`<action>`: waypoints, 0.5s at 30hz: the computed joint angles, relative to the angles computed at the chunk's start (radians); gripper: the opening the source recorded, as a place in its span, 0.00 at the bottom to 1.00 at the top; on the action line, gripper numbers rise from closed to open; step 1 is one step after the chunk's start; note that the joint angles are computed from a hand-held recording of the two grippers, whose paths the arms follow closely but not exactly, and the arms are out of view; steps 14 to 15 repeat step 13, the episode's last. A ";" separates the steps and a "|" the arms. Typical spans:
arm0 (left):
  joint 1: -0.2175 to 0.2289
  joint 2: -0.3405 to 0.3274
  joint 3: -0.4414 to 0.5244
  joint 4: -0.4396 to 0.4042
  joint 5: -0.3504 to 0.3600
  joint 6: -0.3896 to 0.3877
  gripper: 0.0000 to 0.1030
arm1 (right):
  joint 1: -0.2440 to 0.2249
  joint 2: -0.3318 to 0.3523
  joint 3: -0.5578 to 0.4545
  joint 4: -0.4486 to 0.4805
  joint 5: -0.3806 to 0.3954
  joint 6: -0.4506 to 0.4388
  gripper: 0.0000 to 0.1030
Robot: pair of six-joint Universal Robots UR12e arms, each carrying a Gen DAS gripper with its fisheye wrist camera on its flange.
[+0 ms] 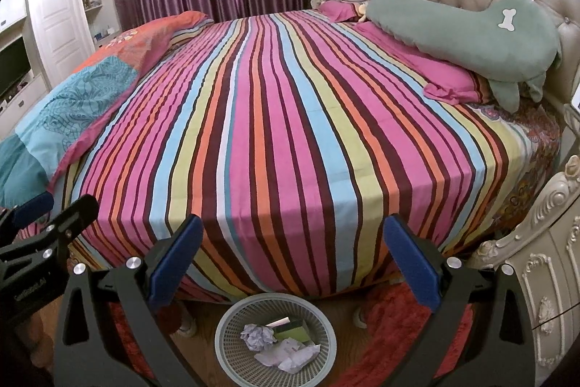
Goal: Collect trash
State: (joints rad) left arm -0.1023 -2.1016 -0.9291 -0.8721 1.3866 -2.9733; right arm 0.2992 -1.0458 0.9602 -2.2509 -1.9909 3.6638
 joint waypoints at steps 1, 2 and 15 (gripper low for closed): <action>0.002 0.001 -0.001 0.005 -0.013 -0.002 0.87 | 0.000 0.000 0.001 -0.001 -0.001 -0.001 0.93; 0.001 0.001 -0.001 0.006 -0.015 0.002 0.87 | 0.000 0.000 0.001 0.000 0.000 -0.003 0.93; 0.005 -0.001 0.018 -0.056 -0.040 0.015 0.87 | 0.002 0.000 0.001 -0.002 -0.005 -0.004 0.93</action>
